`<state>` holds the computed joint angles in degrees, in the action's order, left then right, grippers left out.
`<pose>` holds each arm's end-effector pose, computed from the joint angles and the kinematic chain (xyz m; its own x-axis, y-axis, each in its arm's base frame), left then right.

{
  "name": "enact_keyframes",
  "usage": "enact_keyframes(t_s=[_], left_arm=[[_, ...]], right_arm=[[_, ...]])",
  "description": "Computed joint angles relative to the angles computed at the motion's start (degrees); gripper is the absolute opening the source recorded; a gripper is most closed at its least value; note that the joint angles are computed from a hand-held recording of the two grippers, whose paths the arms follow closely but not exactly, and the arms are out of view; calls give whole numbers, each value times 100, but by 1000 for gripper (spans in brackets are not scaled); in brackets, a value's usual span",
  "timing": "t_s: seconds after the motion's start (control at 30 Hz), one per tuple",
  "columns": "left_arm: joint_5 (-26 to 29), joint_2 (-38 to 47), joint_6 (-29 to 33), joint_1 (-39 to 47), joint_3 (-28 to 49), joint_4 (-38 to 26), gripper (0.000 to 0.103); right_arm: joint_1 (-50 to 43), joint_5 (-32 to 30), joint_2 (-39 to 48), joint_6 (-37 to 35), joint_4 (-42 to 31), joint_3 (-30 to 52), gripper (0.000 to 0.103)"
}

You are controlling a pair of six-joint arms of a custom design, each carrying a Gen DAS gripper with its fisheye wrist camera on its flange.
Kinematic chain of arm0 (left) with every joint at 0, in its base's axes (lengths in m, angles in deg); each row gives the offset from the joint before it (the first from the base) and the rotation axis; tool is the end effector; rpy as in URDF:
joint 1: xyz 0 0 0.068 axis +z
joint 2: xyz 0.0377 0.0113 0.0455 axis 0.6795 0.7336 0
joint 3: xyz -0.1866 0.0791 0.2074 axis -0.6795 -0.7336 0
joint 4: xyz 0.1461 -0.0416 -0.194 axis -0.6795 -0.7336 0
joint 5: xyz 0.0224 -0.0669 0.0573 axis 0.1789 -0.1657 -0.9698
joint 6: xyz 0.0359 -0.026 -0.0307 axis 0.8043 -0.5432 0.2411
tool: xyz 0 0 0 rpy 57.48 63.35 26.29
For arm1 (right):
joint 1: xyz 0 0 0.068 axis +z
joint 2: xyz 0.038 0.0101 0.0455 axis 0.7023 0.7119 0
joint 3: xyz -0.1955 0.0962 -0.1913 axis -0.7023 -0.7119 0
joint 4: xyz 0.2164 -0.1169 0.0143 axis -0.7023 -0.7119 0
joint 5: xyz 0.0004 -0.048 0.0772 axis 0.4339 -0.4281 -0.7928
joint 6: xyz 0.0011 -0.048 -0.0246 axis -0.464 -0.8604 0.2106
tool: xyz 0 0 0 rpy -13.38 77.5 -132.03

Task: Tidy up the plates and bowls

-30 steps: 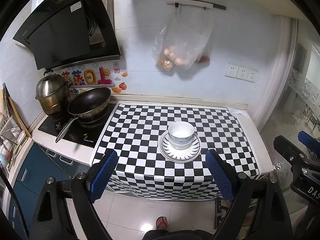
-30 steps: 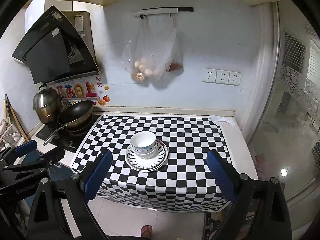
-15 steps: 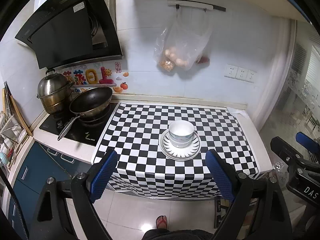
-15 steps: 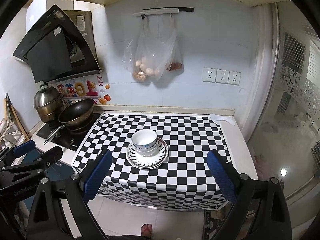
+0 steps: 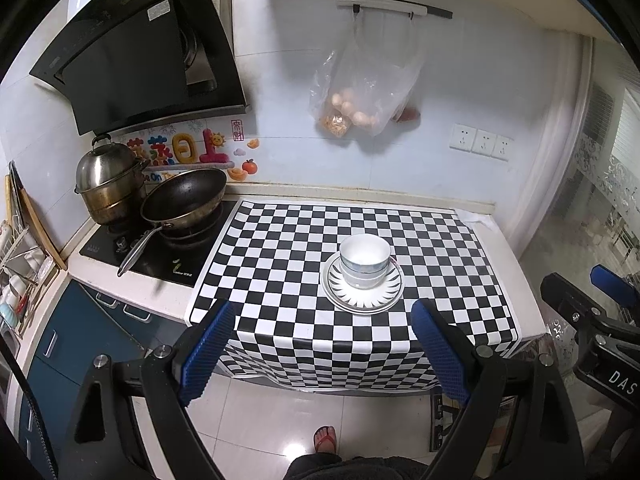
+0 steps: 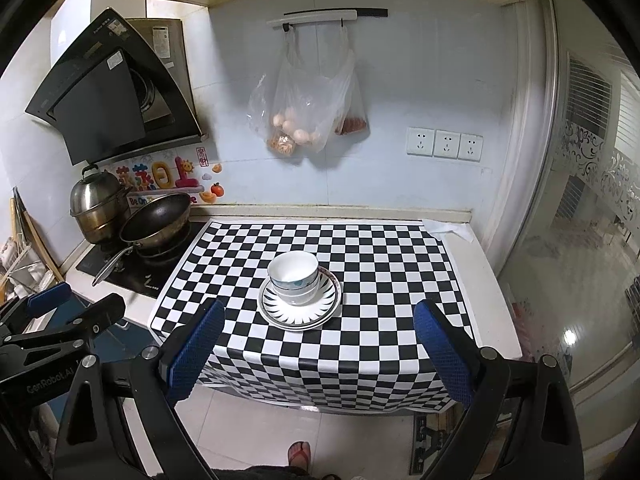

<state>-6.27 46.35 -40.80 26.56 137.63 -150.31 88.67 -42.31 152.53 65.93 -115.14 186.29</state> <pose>0.2965 -0.0768 0.4578 -0.6788 -0.0753 -0.7304 -0.0904 0.9957 -0.0186 0.2843 0.2522 0.4485 -0.6153 -0.0314 -0.7877 -0.1087 0.9930 0.0454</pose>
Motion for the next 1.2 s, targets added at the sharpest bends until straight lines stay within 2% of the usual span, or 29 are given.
enact_keyframes(t_s=[1.2], left_arm=[[64, 32, 66, 80, -107, 125, 90]], right_arm=[[-241, -200, -43, -194, 102, -151, 98]])
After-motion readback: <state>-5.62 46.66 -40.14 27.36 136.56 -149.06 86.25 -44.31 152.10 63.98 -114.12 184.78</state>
